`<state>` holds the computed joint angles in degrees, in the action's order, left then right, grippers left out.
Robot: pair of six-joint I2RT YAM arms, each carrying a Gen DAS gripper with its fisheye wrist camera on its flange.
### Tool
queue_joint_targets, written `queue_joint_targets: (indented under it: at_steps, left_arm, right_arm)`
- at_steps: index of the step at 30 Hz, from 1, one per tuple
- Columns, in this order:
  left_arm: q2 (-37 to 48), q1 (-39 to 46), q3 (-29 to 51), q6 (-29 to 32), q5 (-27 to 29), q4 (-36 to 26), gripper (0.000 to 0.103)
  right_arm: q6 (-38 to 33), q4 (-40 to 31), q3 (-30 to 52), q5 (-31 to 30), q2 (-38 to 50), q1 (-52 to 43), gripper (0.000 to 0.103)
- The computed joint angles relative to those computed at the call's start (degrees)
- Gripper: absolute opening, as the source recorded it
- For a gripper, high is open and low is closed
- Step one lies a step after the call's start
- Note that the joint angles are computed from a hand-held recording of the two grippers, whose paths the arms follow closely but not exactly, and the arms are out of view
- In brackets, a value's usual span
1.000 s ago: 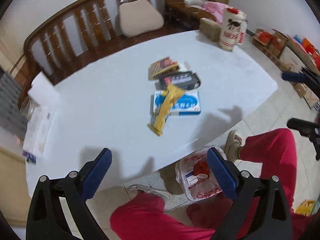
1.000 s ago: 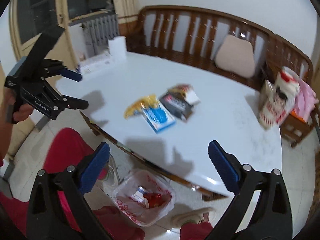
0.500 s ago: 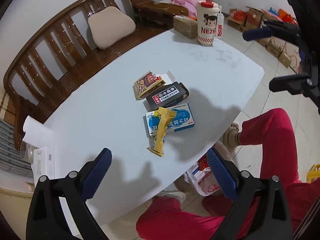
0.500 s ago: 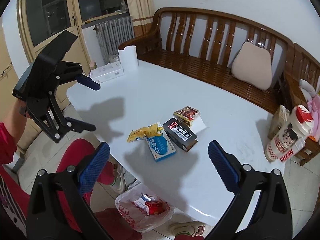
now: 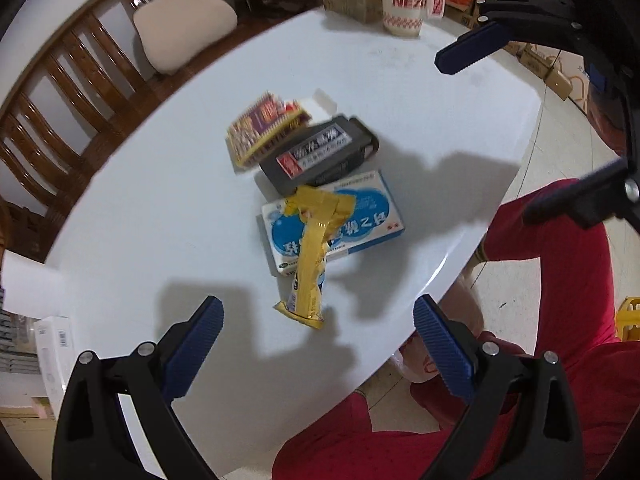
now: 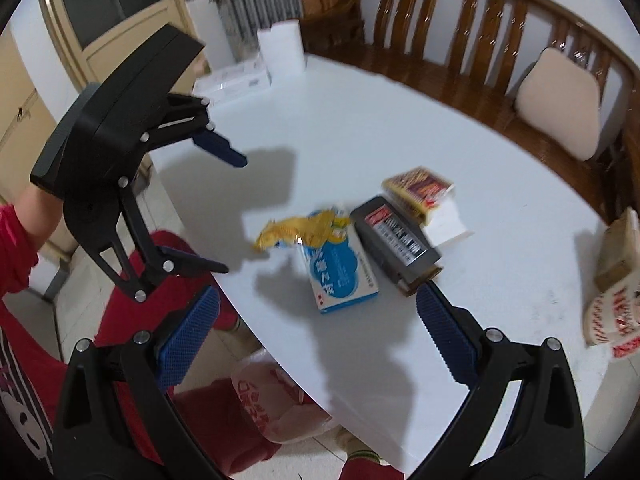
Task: Collect trash
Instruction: 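Raise both tools back over the table toward the wrapper and blue box, then grasp the yellow snack wrapper with the left tool while the right tool grasps the blue-white medicine box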
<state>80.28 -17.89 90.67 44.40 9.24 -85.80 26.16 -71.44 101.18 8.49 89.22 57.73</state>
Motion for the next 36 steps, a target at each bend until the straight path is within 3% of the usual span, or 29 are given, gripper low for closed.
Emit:
queue_joint_targets:
  at_steps: [8,20,30,36]
  left_arm:
    - [4.3,2.0,-3.4,-0.3,2.5,2.2,0.093]
    - [5.9,3.2,-7.6,0.4,4.0,5.1,0.093]
    - [6.9,4.8,-8.8,-0.5,3.8,5.4,0.07]
    - [7.8,4.8,-7.9,-1.4,4.5,5.8,0.069]
  right_arm:
    - [-3.3,4.1,-5.4,-6.6,2.7,-4.2,0.096]
    - [-9.6,3.2,-2.7,-11.1,11.0,-5.6,0.096]
    - [-9.7,4.2,-1.7,-10.1,14.7,-5.4,0.096]
    - [-9.7,5.1,-2.0,-10.2,15.7,-5.9,0.096]
